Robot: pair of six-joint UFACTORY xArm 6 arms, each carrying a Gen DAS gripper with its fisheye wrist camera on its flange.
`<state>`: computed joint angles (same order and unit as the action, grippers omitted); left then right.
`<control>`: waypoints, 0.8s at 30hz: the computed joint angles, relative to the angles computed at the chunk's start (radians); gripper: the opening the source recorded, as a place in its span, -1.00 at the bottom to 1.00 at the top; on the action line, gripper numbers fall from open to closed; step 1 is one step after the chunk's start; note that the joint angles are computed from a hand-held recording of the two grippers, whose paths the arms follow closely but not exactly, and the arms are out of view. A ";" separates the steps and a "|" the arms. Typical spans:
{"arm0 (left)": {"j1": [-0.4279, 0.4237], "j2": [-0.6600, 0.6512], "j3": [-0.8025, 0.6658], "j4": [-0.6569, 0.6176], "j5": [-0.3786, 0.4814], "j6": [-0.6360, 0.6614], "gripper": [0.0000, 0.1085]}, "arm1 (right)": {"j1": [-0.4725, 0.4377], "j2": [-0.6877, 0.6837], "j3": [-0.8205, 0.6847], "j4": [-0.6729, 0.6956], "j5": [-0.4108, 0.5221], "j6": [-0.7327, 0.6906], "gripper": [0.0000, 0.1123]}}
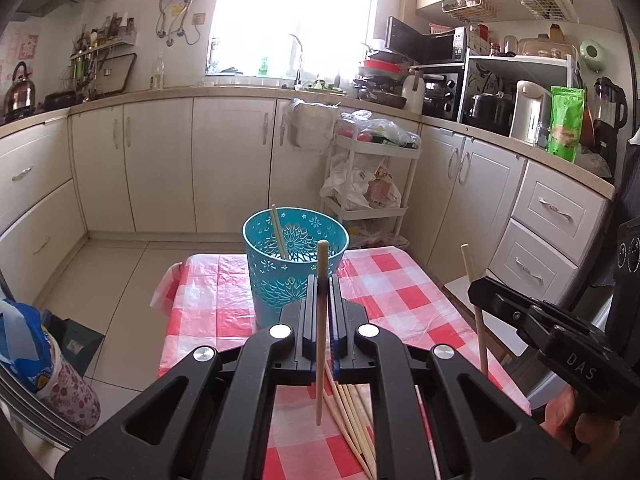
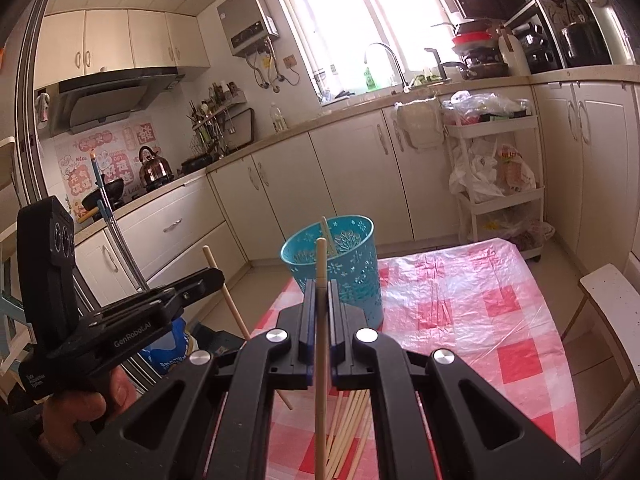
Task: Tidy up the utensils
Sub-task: 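Lift the chopstick with the right tool and carry it over the teal cup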
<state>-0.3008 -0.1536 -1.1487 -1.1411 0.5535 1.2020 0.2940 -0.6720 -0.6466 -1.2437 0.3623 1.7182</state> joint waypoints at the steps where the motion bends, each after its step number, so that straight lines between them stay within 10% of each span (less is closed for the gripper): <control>1: 0.002 -0.014 0.005 -0.003 0.003 0.000 -0.91 | 0.014 -0.006 -0.006 -0.005 0.016 0.001 -0.89; 11: 0.025 -0.123 0.038 -0.037 0.031 0.013 -0.91 | 0.143 -0.069 -0.048 -0.043 0.171 -0.008 -0.89; 24: 0.050 -0.018 -0.142 -0.091 0.063 0.005 -0.91 | 0.069 -0.054 -0.074 -0.080 0.109 0.009 -0.89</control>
